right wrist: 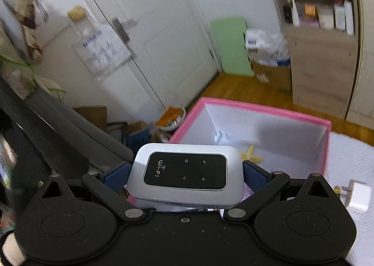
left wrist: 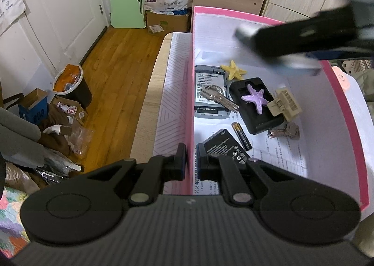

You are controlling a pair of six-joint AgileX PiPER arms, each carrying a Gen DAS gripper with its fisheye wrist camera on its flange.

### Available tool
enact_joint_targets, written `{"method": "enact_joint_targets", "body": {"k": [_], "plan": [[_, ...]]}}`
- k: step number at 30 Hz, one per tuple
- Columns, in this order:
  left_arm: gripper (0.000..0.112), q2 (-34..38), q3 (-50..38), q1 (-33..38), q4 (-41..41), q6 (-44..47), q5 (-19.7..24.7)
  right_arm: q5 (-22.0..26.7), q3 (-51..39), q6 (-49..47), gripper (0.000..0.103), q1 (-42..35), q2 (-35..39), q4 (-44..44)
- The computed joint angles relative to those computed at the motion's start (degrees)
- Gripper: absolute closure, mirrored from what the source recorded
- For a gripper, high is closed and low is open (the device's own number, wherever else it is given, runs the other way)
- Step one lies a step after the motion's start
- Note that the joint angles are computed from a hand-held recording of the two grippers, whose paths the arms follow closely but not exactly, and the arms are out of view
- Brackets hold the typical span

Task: Organize rigid objects
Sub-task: 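Carry the white hotspot into the pink box and open the right tool, then grasp the white charger cube with the right tool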

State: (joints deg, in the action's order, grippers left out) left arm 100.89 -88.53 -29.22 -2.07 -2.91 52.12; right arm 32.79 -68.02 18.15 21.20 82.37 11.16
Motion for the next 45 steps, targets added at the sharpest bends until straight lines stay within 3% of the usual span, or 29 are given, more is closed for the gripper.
{"method": "enact_joint_targets", "body": {"k": [12,15,17,22,25,28,30,35,39,42,45], "plan": [[0.105,0.6,-1.3,1.1,-2.1,1.5,1.3,4.5,-11.3,6.0,0.001,-1.0,16.2,-3.5],[0.105,0.4,-1.0,1.6,-2.8,2.4,1.2,4.6,-12.8,12.3,0.001,0.4,18.6,-9.5],[0.105,0.2,-0.8,1.6,-2.6,2.8,1.2,7.9,-15.5,13.3,0.001,0.1,20.6,-10.2],[0.105,0.8,-1.7,0.9,-1.8,2.9,1.7,6.6,-13.0,7.5,0.001,-2.4,18.9,-3.0],[0.105,1.0,-1.9,1.0,-2.0,3.1,1.9,6.4,-13.1,7.5,0.001,-1.9,18.8,-5.5],[0.105,0.7,-1.4,0.9,-1.6,3.4,1.5,9.9,-16.0,8.4,0.001,-1.7,20.3,-8.4],[0.105,1.0,-1.8,1.1,-2.2,3.6,1.8,5.6,-12.6,8.2,0.001,-1.7,16.8,-9.1],[0.105,1.6,-3.1,1.9,-3.5,4.5,3.3,3.9,-9.4,3.8,0.001,-2.2,12.4,-4.6],[0.105,1.8,-3.8,1.5,-2.9,4.4,4.0,2.2,-2.7,-3.1,0.001,-3.9,4.6,3.2],[0.105,2.0,-4.2,1.0,-2.0,4.4,4.1,3.1,1.6,-6.5,0.001,-5.4,-2.7,5.9],[0.105,1.6,-3.3,0.4,-1.2,4.0,3.3,4.8,5.7,-5.2,0.001,-6.2,-11.1,1.1]]}}
